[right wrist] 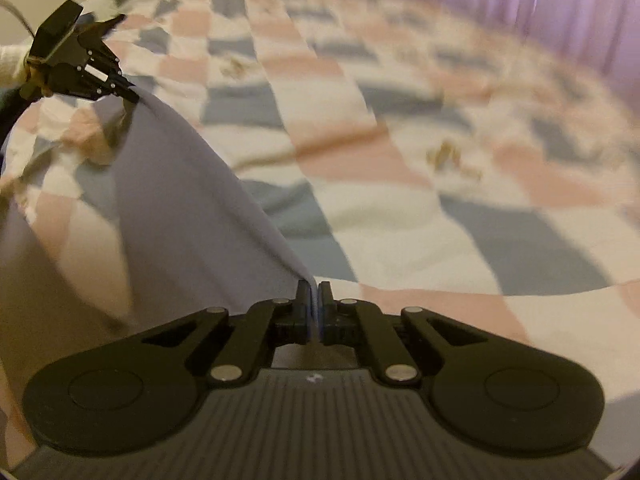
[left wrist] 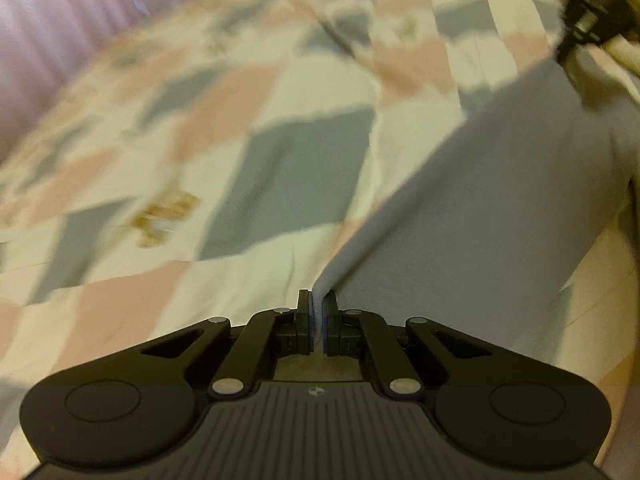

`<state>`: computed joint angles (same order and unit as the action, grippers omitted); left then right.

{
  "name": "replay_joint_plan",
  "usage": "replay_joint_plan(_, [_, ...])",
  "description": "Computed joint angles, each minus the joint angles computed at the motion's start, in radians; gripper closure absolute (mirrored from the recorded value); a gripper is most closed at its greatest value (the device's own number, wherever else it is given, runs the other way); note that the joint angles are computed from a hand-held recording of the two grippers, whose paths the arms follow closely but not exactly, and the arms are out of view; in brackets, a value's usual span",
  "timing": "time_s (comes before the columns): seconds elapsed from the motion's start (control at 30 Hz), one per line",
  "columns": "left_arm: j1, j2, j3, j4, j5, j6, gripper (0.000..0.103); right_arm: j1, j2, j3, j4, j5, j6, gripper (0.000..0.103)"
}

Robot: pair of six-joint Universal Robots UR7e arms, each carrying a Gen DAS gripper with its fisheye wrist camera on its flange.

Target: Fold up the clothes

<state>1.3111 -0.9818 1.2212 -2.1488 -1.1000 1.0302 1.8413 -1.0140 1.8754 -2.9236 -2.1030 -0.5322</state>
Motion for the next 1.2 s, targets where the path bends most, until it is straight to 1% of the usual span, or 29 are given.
replay_joint_plan(0.03, [-0.013, -0.064, 0.078, -0.049, -0.001, -0.013, 0.100, 0.039, -0.020, 0.046, -0.044, -0.031, -0.001, 0.101])
replay_joint_plan(0.07, [-0.027, -0.127, 0.152, -0.092, 0.001, -0.026, 0.100, 0.078, -0.042, 0.096, -0.071, -0.065, 0.020, 0.101])
replay_joint_plan(0.13, [-0.053, -0.259, 0.293, -0.123, 0.018, -0.077, 0.099, 0.163, -0.080, 0.185, -0.101, -0.136, 0.077, 0.103])
replay_joint_plan(0.2, [-0.081, -0.398, 0.420, -0.104, 0.045, -0.164, 0.099, 0.244, -0.115, 0.265, -0.058, -0.201, 0.207, 0.103])
replay_joint_plan(0.23, [-0.090, -0.469, 0.478, -0.062, 0.059, -0.239, 0.098, 0.270, -0.130, 0.298, -0.001, -0.207, 0.304, 0.103])
replay_joint_plan(0.3, [-0.104, -0.578, 0.573, 0.025, 0.091, -0.383, 0.096, 0.321, -0.153, 0.353, 0.119, -0.204, 0.493, 0.103])
replay_joint_plan(0.37, [-0.112, -0.675, 0.660, 0.118, 0.122, -0.529, 0.094, 0.341, -0.150, 0.379, 0.230, -0.184, 0.647, 0.103])
replay_joint_plan(0.4, [-0.115, -0.715, 0.701, 0.156, 0.142, -0.602, 0.089, 0.342, -0.145, 0.390, 0.265, -0.167, 0.722, 0.102])
replay_joint_plan(0.43, [-0.117, -0.742, 0.730, 0.176, 0.156, -0.662, 0.089, 0.344, -0.138, 0.401, 0.263, -0.165, 0.776, 0.101])
replay_joint_plan(0.47, [-0.118, -0.766, 0.755, 0.193, 0.168, -0.718, 0.088, 0.340, -0.138, 0.410, 0.247, -0.163, 0.811, 0.099])
replay_joint_plan(0.5, [-0.118, -0.781, 0.773, 0.185, 0.162, -0.764, 0.084, 0.332, -0.143, 0.418, 0.217, -0.167, 0.845, 0.092])
replay_joint_plan(0.53, [-0.120, -0.790, 0.786, 0.154, 0.149, -0.802, 0.080, 0.323, -0.148, 0.426, 0.171, -0.184, 0.871, 0.088])
replay_joint_plan(0.57, [-0.125, -0.786, 0.794, 0.115, 0.151, -0.825, 0.068, 0.312, -0.154, 0.434, 0.122, -0.202, 0.896, 0.078])
replay_joint_plan(0.6, [-0.129, -0.768, 0.798, 0.060, 0.157, -0.822, 0.051, 0.294, -0.163, 0.440, 0.064, -0.221, 0.923, 0.068])
replay_joint_plan(0.63, [-0.132, -0.747, 0.801, 0.000, 0.163, -0.810, 0.045, 0.276, -0.171, 0.445, 0.006, -0.236, 0.946, 0.066])
replay_joint_plan(0.67, [-0.134, -0.724, 0.802, -0.061, 0.168, -0.798, 0.041, 0.255, -0.181, 0.453, -0.052, -0.234, 0.957, 0.066])
replay_joint_plan(0.73, [-0.139, -0.631, 0.778, -0.199, 0.210, -0.754, 0.041, 0.212, -0.195, 0.460, -0.151, -0.222, 0.963, 0.066])
replay_joint_plan(0.77, [-0.135, -0.577, 0.748, -0.235, 0.235, -0.744, 0.041, 0.194, -0.200, 0.458, -0.180, -0.220, 0.965, 0.066])
replay_joint_plan(0.9, [-0.110, -0.379, 0.627, -0.314, 0.294, -0.694, 0.041, 0.139, -0.210, 0.427, -0.225, -0.230, 0.950, 0.066])
replay_joint_plan(0.97, [-0.103, -0.304, 0.593, -0.336, 0.344, -0.675, 0.042, 0.099, -0.229, 0.425, -0.264, -0.214, 0.978, 0.066])
replay_joint_plan(1.03, [-0.095, -0.257, 0.581, -0.353, 0.406, -0.673, 0.046, 0.046, -0.244, 0.445, -0.340, -0.181, 1.013, 0.064])
replay_joint_plan(1.07, [-0.089, -0.245, 0.580, -0.353, 0.429, -0.680, 0.059, 0.018, -0.257, 0.456, -0.373, -0.160, 1.046, 0.059])
replay_joint_plan(1.1, [-0.082, -0.233, 0.578, -0.353, 0.452, -0.689, 0.076, -0.010, -0.265, 0.465, -0.408, -0.134, 1.080, 0.055])
replay_joint_plan(1.13, [-0.075, -0.234, 0.574, -0.333, 0.452, -0.712, 0.085, -0.041, -0.270, 0.470, -0.439, -0.102, 1.105, 0.054])
replay_joint_plan(1.17, [-0.068, -0.240, 0.575, -0.328, 0.446, -0.724, 0.098, -0.068, -0.268, 0.472, -0.464, -0.075, 1.120, 0.054])
replay_joint_plan(1.2, [-0.063, -0.246, 0.578, -0.328, 0.439, -0.732, 0.098, -0.094, -0.264, 0.469, -0.478, -0.051, 1.134, 0.054])
